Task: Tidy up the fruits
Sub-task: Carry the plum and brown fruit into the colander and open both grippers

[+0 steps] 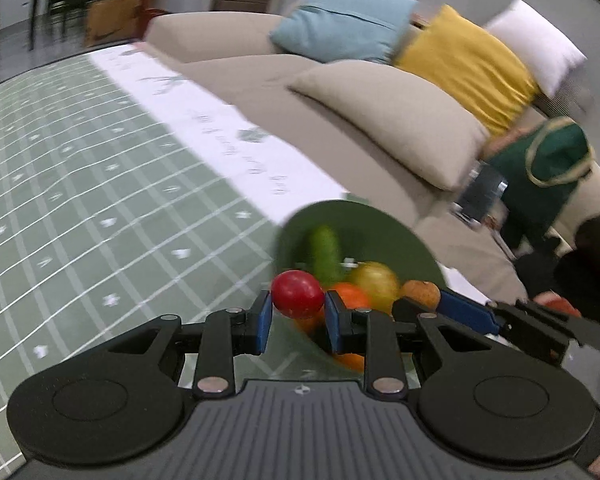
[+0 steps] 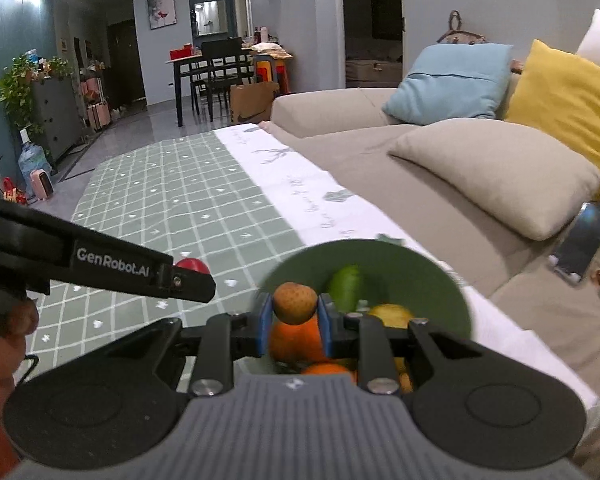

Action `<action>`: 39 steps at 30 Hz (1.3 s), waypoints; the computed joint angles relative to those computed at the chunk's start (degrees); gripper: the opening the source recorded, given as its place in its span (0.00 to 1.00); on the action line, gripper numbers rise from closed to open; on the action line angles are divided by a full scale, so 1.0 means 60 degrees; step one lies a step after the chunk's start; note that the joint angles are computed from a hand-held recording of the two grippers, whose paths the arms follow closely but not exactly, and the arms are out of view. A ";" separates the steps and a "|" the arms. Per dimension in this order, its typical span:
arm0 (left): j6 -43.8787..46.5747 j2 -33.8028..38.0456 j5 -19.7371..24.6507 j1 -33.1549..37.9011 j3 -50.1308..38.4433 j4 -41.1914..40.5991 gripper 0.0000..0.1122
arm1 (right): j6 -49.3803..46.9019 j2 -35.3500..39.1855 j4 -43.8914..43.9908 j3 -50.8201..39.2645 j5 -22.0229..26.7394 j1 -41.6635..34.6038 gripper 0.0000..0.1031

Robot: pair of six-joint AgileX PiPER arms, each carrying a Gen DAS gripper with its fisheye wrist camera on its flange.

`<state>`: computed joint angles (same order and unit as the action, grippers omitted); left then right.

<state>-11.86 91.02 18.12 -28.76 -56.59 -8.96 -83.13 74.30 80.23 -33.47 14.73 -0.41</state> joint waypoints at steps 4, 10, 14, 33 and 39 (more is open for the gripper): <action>0.0552 0.0687 0.0614 -0.0443 -0.1114 -0.0275 0.28 | 0.0013 0.0171 -0.1236 -0.0374 0.0985 -0.1398 0.19; 0.0660 0.1852 0.1659 -0.0811 -0.2870 0.0112 0.28 | -0.0394 0.1157 -0.2196 -0.1408 0.2112 -0.2706 0.19; 0.0683 0.2672 0.2334 -0.0875 -0.3961 0.0302 0.28 | -0.0562 0.2049 -0.2803 -0.2287 0.2810 -0.3165 0.19; 0.1633 0.4864 0.5804 -0.0194 -0.7086 0.1025 0.28 | 0.2916 0.6483 -0.6117 -0.7673 0.5234 -0.2468 0.19; 0.1661 0.5161 0.6103 0.0003 -0.7502 0.1217 0.28 | 0.3872 0.7407 -0.6841 -0.8976 0.5974 -0.2150 0.20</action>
